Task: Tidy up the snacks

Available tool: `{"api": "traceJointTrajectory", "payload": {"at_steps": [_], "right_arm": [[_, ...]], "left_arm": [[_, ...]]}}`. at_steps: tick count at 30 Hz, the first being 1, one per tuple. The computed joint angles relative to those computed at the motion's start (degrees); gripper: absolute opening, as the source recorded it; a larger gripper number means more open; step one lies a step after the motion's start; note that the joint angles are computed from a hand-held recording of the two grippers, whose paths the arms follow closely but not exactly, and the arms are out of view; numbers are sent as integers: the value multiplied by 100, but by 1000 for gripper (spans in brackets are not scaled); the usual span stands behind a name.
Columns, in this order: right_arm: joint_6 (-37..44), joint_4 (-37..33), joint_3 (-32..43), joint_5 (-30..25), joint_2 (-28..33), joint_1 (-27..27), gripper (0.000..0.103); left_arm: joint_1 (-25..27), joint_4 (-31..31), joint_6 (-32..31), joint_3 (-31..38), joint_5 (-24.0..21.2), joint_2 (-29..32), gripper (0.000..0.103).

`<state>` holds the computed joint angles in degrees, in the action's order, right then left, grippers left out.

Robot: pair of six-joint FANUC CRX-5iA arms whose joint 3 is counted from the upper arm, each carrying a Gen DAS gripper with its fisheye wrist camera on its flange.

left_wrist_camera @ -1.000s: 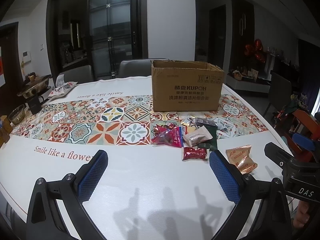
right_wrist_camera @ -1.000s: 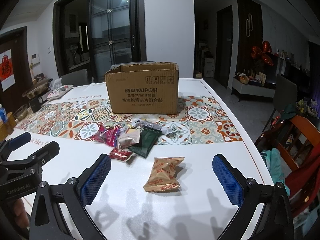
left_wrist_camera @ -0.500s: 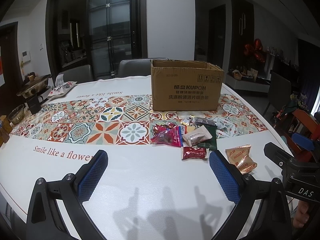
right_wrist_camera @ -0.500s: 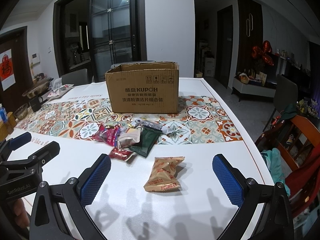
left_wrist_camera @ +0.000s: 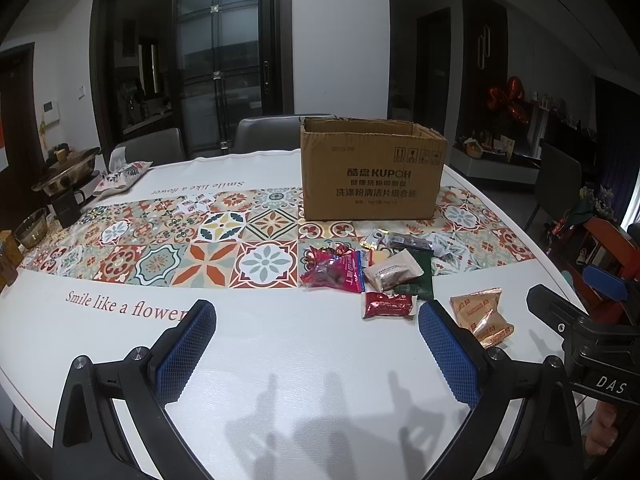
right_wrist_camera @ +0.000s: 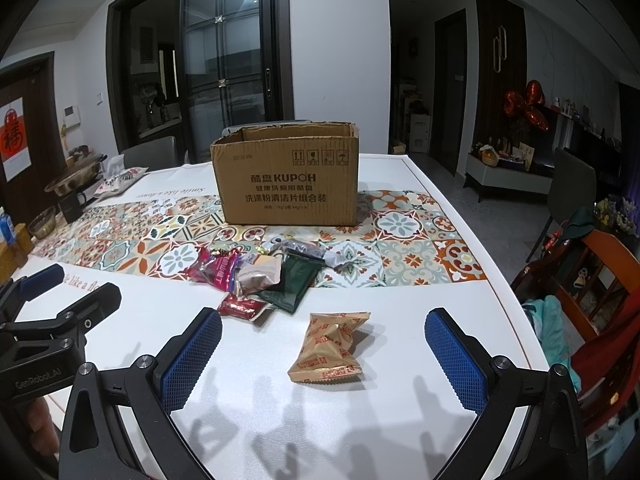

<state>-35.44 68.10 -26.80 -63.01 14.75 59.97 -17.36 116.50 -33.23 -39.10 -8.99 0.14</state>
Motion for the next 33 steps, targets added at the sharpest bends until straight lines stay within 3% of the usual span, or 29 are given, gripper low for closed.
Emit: {"api": "traceJointTrajectory", "payload": {"at_steps": [11,15,21,25,30,33], "right_arm": [[-9,-33,54,-18,58,43,103],[5,-32,48,-8,40,27,103],[19,-59,120,10,107,32,103],[4,-78,118,128,149,-4,103],[154,-157,75,363,71,-153,103],[262,-262,106,510,84,-217,103]], "left_arm": [[32,-98,87,-2,-29,4,103],[-183,486,-376,-4,82,-12,103],[-166,316,-226,-48,13,-4,103],[274,-739,537,-34,-377,91,103],[483,-1374,960,25,-599,202,101],[728,-2183,1499,163,-907,376,97]]}}
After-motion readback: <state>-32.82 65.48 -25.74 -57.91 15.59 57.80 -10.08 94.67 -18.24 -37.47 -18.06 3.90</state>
